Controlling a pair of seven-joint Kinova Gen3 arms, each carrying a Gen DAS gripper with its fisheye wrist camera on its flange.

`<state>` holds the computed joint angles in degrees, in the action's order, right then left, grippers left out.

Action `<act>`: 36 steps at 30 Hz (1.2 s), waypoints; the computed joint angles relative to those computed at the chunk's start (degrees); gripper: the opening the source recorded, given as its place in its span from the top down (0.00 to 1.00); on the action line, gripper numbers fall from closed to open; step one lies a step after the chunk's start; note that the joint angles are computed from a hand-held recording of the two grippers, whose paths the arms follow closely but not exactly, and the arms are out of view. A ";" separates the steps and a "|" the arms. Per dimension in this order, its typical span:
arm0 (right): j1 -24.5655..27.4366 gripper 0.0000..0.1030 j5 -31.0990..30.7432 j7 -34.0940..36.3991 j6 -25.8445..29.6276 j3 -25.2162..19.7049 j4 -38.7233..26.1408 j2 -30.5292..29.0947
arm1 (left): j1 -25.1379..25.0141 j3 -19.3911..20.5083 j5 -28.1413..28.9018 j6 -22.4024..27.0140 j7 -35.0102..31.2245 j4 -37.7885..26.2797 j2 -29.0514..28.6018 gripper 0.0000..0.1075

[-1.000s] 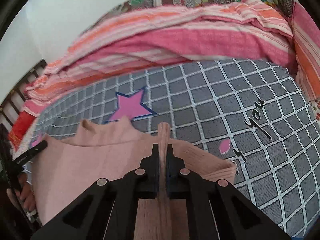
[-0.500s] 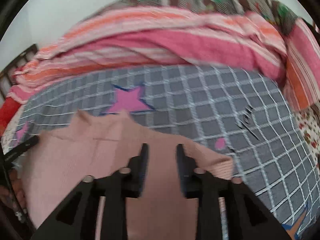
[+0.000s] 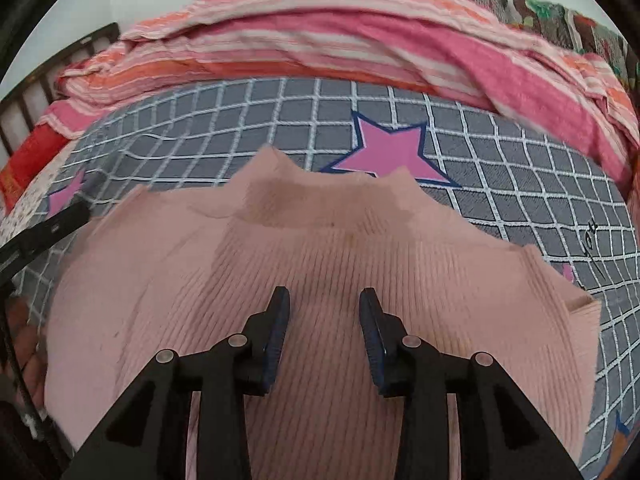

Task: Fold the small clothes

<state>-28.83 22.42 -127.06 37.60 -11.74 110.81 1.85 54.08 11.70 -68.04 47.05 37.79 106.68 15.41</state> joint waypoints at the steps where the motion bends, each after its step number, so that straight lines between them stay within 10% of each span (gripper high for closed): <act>1: 0.33 0.65 -0.54 0.44 0.44 0.33 -0.87 1.03 | -0.25 -0.10 -0.05 -0.56 0.25 0.46 -0.28 0.50; 16: 0.34 0.67 -3.83 2.02 3.49 2.22 -4.00 2.46 | -0.10 1.03 -3.18 0.30 4.46 1.90 -0.97 0.50; 36: -3.65 0.67 5.31 -12.11 11.33 -8.07 4.08 -8.32 | 2.77 4.35 -9.93 4.75 17.81 7.24 -2.21 0.49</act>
